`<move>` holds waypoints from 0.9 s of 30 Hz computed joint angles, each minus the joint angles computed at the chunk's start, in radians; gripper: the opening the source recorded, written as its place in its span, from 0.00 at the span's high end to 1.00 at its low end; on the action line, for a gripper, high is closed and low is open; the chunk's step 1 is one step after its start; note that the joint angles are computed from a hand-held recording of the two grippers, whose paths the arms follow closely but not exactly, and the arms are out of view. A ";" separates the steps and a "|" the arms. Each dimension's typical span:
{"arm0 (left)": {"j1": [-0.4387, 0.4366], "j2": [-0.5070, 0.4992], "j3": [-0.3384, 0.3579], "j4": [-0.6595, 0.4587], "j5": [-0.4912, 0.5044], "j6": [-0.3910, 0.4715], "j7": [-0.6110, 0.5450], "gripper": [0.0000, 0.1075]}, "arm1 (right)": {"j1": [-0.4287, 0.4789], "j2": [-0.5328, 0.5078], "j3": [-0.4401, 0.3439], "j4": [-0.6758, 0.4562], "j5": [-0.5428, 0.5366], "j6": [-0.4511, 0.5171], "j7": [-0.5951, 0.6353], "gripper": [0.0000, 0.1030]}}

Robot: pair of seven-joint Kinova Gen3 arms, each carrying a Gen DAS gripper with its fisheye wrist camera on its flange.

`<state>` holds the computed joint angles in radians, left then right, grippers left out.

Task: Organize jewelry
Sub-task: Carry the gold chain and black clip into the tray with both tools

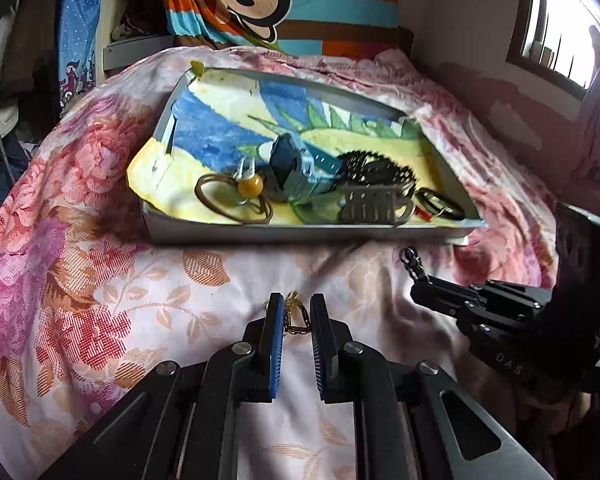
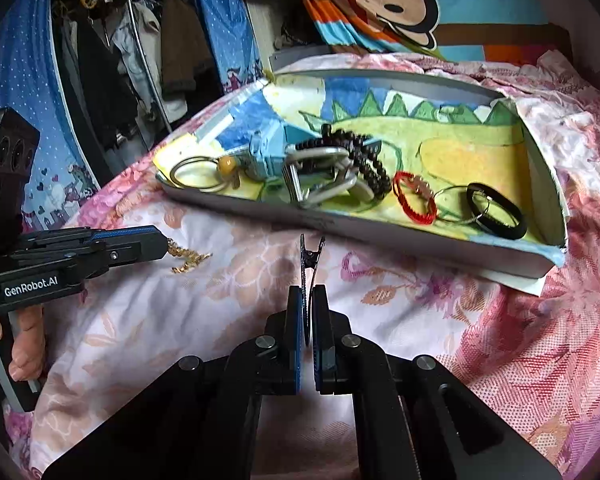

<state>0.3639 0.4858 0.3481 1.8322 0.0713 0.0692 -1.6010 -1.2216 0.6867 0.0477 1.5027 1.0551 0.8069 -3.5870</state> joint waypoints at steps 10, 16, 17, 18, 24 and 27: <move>-0.204 -0.008 0.232 0.011 0.021 -0.018 -0.063 0.89 | -0.048 -0.018 0.014 0.062 0.174 0.049 -0.191 0.96; -0.228 -0.008 0.271 -0.019 0.030 -0.027 -0.046 0.89 | -0.056 -0.030 -0.017 0.083 0.267 0.162 -0.244 0.96; -0.226 -0.009 0.273 -0.030 0.032 -0.024 -0.042 0.89 | -0.057 -0.031 -0.022 0.081 0.275 0.194 -0.234 0.96; -0.229 -0.008 0.281 -0.042 0.034 -0.023 -0.040 0.89 | -0.058 -0.032 -0.027 0.078 0.280 0.226 -0.221 0.96; -0.116 -0.021 0.206 -0.145 0.020 -0.025 -0.030 0.89 | -0.009 -0.072 -0.071 0.137 0.325 0.297 -0.275 0.96; -0.015 -0.008 0.121 -0.219 0.018 -0.015 -0.015 0.89 | 0.054 -0.100 -0.101 0.190 0.336 0.266 -0.354 0.96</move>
<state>0.3488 0.4781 0.4691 1.6134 0.0889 0.0543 -1.6162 -1.1676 0.5870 -0.0537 1.6929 1.3907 1.0728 -3.9412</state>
